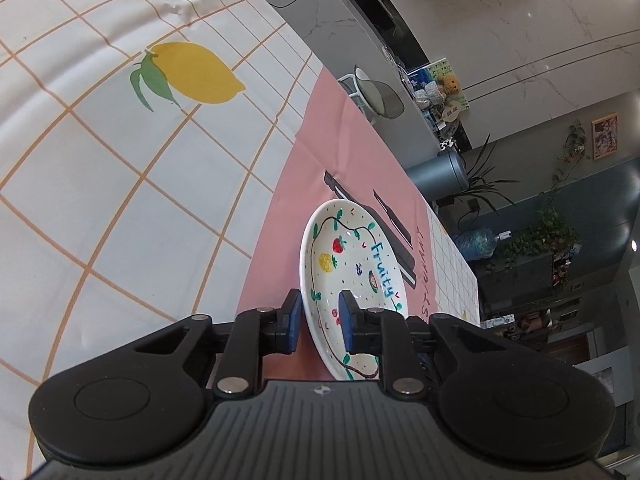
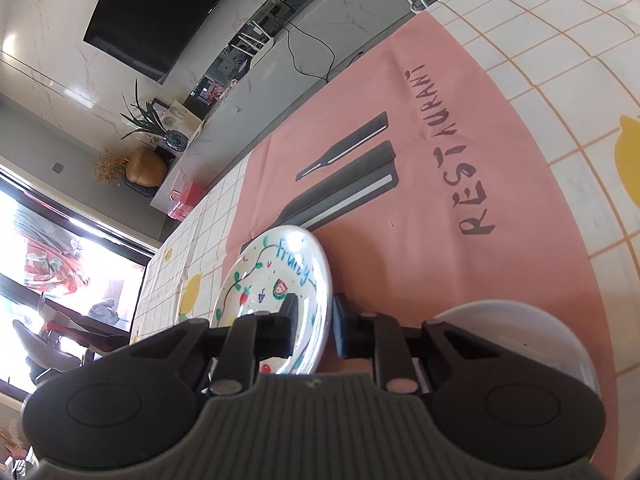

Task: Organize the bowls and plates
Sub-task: 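Lift the Fruity plate with the left tool and carry it over the glass plate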

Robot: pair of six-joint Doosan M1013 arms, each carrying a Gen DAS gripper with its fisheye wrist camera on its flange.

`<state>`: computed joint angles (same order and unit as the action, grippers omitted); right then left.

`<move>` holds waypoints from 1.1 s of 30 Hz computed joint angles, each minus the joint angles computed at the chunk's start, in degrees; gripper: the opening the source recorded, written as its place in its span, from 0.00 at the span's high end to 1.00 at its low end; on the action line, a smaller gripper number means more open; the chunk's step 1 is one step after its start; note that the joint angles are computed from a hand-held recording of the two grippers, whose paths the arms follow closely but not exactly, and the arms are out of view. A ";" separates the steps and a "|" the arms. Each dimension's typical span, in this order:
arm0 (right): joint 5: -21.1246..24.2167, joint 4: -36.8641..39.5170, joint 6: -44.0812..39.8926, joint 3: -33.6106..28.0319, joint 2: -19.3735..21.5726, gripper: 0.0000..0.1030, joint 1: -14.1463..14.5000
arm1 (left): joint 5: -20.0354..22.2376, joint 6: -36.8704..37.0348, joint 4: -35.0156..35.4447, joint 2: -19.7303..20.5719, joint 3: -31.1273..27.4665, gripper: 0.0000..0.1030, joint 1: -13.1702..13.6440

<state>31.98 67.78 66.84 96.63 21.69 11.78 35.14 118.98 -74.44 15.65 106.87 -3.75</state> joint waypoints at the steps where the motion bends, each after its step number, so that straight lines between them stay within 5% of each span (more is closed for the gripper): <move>1: 0.02 0.43 -0.38 0.10 0.02 0.86 -0.08 | -0.32 -0.20 0.51 -0.05 -0.03 0.85 -0.13; 11: 1.04 2.06 -3.68 0.50 -0.29 0.89 -0.55 | -3.80 -2.04 8.05 -1.23 -0.36 0.85 -1.70; 21: 4.08 8.78 -7.16 1.90 -1.52 0.89 -1.72 | 1.46 1.26 3.26 -1.10 -0.85 0.84 -0.04; 33: 3.68 7.81 -5.87 3.14 -3.10 0.89 -1.86 | 3.80 1.86 3.86 -1.48 -1.17 0.84 -0.37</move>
